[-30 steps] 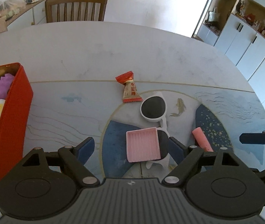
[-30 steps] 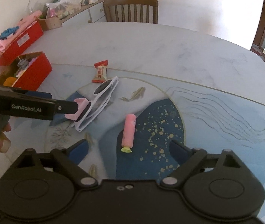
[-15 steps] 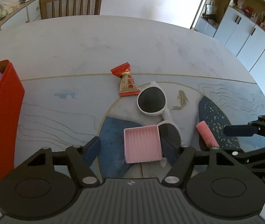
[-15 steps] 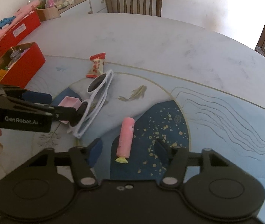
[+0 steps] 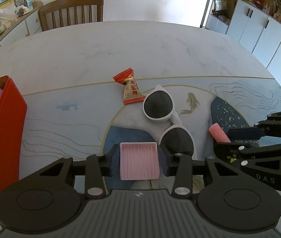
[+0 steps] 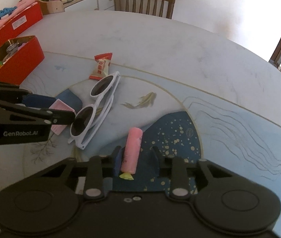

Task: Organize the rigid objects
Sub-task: 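Grasp the pink dish with the left gripper while the right grasps the pink stick, then carry the pink dish and pink stick into the red tin and release both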

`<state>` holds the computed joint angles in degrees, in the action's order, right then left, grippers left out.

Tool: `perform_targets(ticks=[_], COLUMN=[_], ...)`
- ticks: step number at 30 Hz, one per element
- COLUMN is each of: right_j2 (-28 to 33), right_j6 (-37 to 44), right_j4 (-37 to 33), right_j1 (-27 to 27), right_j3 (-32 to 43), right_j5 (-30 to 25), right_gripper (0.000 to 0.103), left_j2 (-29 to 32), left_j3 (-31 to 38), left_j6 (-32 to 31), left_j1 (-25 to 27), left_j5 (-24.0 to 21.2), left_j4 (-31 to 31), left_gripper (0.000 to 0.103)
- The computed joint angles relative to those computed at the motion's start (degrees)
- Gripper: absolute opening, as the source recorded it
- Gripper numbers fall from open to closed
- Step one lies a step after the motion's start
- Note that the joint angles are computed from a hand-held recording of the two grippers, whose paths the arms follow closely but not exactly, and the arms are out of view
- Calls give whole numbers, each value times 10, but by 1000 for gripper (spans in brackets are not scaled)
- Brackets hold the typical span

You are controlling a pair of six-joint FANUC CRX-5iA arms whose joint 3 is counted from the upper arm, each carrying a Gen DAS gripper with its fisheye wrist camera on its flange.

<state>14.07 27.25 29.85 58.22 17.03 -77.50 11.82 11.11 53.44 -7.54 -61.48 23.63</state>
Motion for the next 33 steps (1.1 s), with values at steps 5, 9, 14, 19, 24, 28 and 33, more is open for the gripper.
perform_targets(ticks=[5,9,14,19,24,28,33], right_j2=[0,-8,-17,-18,-9,-1,16], right_j6=[-9,-29,-55,-70,-75,-84,-87], right_j4=[4,12,6,13,25,36,49], right_j1=[2,7,15,28,41,50,58], right_j3=[0,-6,2,17,43,62,95], right_j5=[-4,-2,-10,-20,-35,-43,-47], right_gripper=[15,15,15,15,15,15,15], left_j2=[0,-6,-17,-27,-40,-53,-64], left_j3=[1,-5,-12,-13,-15,-21,-25], left_j6=[6,8,8,11,14,-2,-22], left_j1=[3,8,16,27,40,52,72], left_j5=[-5,-5,-8,-16,-26,-26,-32], left_j4=[0,2,9,15,26,39,64], left_gripper=[41,41,41,41,41,41,41])
